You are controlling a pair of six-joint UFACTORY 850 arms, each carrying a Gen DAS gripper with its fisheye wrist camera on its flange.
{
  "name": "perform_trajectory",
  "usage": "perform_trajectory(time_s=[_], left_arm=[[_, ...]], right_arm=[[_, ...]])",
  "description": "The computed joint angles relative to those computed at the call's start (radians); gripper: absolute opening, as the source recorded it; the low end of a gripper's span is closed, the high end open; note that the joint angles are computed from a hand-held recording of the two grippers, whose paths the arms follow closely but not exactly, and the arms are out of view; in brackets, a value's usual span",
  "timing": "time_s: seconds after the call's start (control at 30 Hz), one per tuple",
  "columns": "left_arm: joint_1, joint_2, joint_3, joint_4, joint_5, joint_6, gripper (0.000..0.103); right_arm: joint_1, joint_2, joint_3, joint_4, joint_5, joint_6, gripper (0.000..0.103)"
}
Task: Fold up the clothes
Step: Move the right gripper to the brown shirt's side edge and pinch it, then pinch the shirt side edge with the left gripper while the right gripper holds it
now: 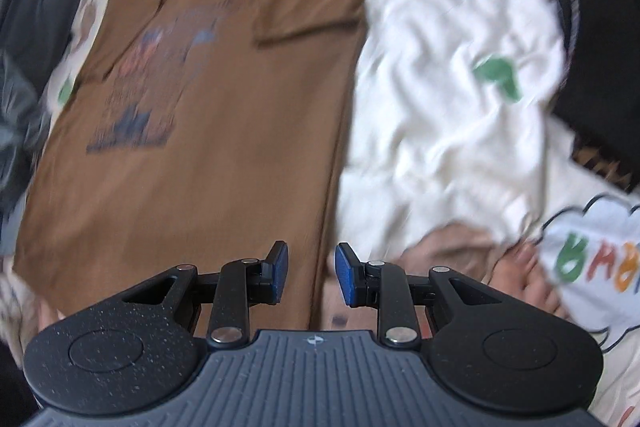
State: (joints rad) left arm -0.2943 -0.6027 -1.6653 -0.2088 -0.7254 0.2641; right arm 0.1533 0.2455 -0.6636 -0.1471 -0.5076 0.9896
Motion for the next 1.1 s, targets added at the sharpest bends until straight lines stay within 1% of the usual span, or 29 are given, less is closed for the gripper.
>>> perform_trajectory(time_s=[0.13, 0.3, 0.33, 0.37, 0.43, 0.47, 0.5, 0.63, 0.73, 0.8, 0.9, 1.03, 1.1], left_arm=[[0.007, 0.018, 0.053, 0.003, 0.008, -0.01, 0.054], [0.015, 0.031, 0.082, -0.008, -0.011, 0.011, 0.054], [0.015, 0.032, 0.085, -0.012, -0.015, 0.016, 0.054], [0.016, 0.033, 0.087, -0.014, -0.019, 0.019, 0.053], [0.016, 0.035, 0.091, -0.01, -0.022, 0.023, 0.053], [0.016, 0.034, 0.091, -0.007, -0.025, 0.023, 0.053], [0.017, 0.033, 0.092, -0.005, -0.028, 0.022, 0.053], [0.021, 0.037, 0.098, -0.01, -0.03, 0.033, 0.053], [0.025, 0.043, 0.104, -0.011, -0.029, 0.045, 0.053], [0.028, 0.047, 0.108, -0.012, -0.03, 0.05, 0.053], [0.033, 0.051, 0.114, -0.012, -0.031, 0.057, 0.053], [0.038, 0.054, 0.121, -0.007, -0.028, 0.05, 0.053], [0.039, 0.054, 0.122, -0.009, -0.026, 0.053, 0.052]], right_arm=[[0.027, -0.001, 0.035, 0.157, 0.023, -0.14, 0.032], [0.069, 0.002, 0.069, 0.209, 0.004, -0.161, 0.03], [0.074, 0.003, 0.075, 0.23, 0.001, -0.178, 0.028], [0.081, 0.001, 0.078, 0.248, -0.005, -0.197, 0.023], [0.09, 0.007, 0.088, 0.287, -0.011, -0.227, 0.019], [0.095, 0.013, 0.096, 0.309, -0.006, -0.236, 0.013], [0.1, 0.018, 0.103, 0.33, -0.004, -0.246, 0.011], [0.133, 0.012, 0.113, 0.393, -0.011, -0.282, 0.01], [0.149, 0.011, 0.118, 0.406, -0.005, -0.26, 0.011], [0.152, 0.011, 0.122, 0.41, -0.005, -0.235, 0.014], [0.156, 0.014, 0.132, 0.419, -0.001, -0.196, 0.015], [0.169, 0.006, 0.135, 0.437, 0.006, -0.211, 0.015], [0.163, 0.009, 0.141, 0.457, 0.011, -0.224, 0.014]])
